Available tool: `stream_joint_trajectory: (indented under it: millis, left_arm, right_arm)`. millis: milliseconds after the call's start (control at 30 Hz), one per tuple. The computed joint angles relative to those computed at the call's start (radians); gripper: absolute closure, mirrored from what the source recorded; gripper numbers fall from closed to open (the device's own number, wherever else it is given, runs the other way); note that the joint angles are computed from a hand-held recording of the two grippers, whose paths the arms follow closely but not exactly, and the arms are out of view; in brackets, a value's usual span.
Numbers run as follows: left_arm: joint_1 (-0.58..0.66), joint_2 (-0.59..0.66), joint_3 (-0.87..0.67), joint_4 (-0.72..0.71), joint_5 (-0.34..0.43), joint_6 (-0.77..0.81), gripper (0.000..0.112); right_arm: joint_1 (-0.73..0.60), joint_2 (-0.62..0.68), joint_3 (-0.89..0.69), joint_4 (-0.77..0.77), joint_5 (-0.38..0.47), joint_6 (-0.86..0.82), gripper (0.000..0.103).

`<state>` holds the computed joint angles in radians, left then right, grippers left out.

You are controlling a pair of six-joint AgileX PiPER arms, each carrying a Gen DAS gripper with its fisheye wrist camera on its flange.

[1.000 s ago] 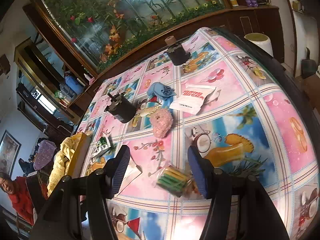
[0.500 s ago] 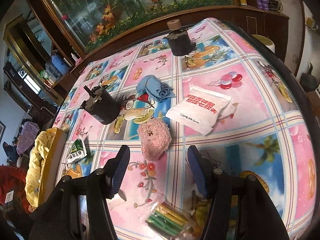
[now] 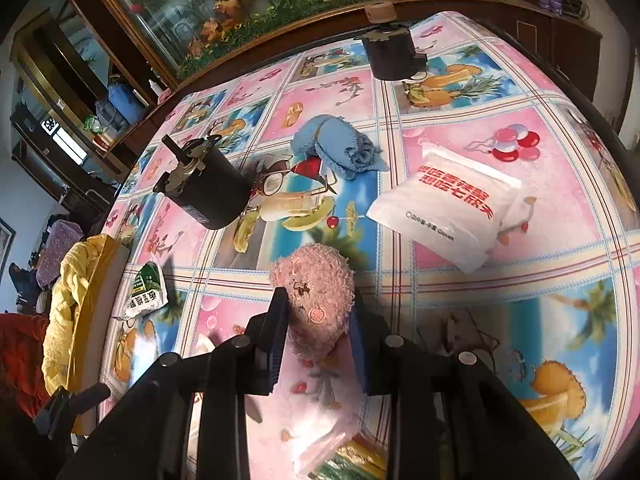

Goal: Organize soft objects
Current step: 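Grasp the white red-lettered packet with the left gripper while the right gripper grasps the pink fluffy ball, then carry the white packet and pink fluffy ball into the tray and open both grippers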

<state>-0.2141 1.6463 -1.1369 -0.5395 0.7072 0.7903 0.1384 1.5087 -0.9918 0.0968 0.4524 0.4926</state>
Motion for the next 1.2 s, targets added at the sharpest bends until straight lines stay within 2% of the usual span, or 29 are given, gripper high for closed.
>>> stream_joint_trajectory:
  millis: [167,267,367,433,467,500,533,567,633,700,767,1033,1200]
  left_arm:
    - [-0.128,0.098,-0.093,0.089,-0.076,-0.034,0.01]
    - [-0.192,0.17,-0.153,0.229,-0.105,-0.148,0.01]
    - [-0.17,0.206,-0.186,0.158,-0.052,-0.115,0.01]
    - [-0.171,0.198,-0.167,0.149,-0.06,-0.096,0.011]
    - [-0.17,0.187,-0.151,0.136,-0.069,-0.074,0.014]
    - [-0.166,0.173,-0.133,0.103,-0.074,-0.033,0.029]
    - [-0.158,0.157,-0.116,0.066,-0.072,0.013,0.042]
    - [-0.152,0.15,-0.116,0.047,-0.06,0.031,0.067]
    - [-0.135,0.159,-0.137,0.02,-0.018,0.031,0.068]
    - [-0.13,0.152,-0.125,0.018,-0.031,0.034,0.069]
    - [-0.11,0.143,-0.12,-0.017,-0.008,0.052,0.069]
    - [0.0,0.02,-0.036,-0.157,0.052,0.139,0.069]
    - [0.107,-0.086,0.028,-0.219,0.101,0.201,0.069]
  right_arm:
    - [-0.07,-0.134,0.149,0.277,-0.109,-0.256,0.075]
    - [-0.1,-0.182,0.207,0.369,-0.157,-0.338,0.074]
    - [-0.127,-0.2,0.243,0.546,-0.185,-0.507,0.074]
    - [-0.133,-0.194,0.243,0.603,-0.188,-0.561,0.074]
    - [-0.135,-0.189,0.243,0.643,-0.188,-0.598,0.074]
    - [-0.138,-0.186,0.244,0.682,-0.185,-0.639,0.074]
    - [-0.134,-0.184,0.243,0.684,-0.185,-0.642,0.074]
    - [-0.128,-0.182,0.242,0.675,-0.188,-0.634,0.074]
    - [-0.118,-0.181,0.242,0.647,-0.194,-0.605,0.074]
    - [-0.114,-0.179,0.243,0.632,-0.199,-0.59,0.074]
    - [-0.111,-0.178,0.244,0.612,-0.206,-0.57,0.074]
    - [-0.096,-0.182,0.257,0.607,-0.229,-0.57,0.074]
    - [-0.041,-0.219,0.237,0.31,-0.209,-0.268,0.074]
